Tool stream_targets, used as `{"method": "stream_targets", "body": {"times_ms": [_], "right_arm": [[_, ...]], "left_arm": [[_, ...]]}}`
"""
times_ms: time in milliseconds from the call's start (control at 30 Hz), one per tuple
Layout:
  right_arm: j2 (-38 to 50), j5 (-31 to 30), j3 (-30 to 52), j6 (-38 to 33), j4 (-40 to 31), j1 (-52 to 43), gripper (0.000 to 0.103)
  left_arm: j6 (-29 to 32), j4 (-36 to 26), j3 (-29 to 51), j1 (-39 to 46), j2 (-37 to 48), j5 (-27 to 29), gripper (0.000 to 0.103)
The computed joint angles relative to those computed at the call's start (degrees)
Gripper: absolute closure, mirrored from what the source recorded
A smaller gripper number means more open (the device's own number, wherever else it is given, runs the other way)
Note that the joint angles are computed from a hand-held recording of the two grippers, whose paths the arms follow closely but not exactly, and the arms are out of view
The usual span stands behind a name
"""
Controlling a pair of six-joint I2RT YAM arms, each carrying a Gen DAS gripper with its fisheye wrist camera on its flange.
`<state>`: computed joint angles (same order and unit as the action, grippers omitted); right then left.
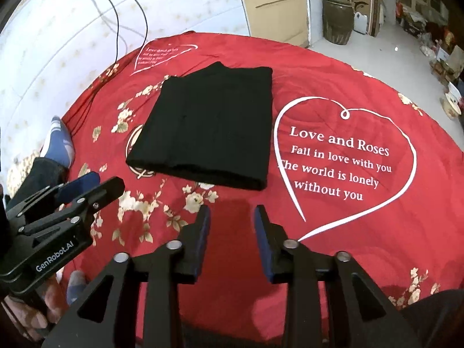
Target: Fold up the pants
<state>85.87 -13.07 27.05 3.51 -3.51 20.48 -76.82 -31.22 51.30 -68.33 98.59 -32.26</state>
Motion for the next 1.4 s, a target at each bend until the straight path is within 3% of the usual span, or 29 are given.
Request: {"method": "stream_targets", "body": {"times_ms": [867, 1400], "right_arm": [[5.5, -0.4, 0.5, 1.6, 2.9, 1.4, 0.063], [6.5, -1.0, 0.9, 1.7, 2.7, 1.1, 0.063]], "left_arm": [[-0.1, 3.9, -0.6, 0.1, 3.6, 2.8, 0.053], [-1.2, 3.0, -0.4, 0.7, 4.1, 3.5, 0.053]]}}
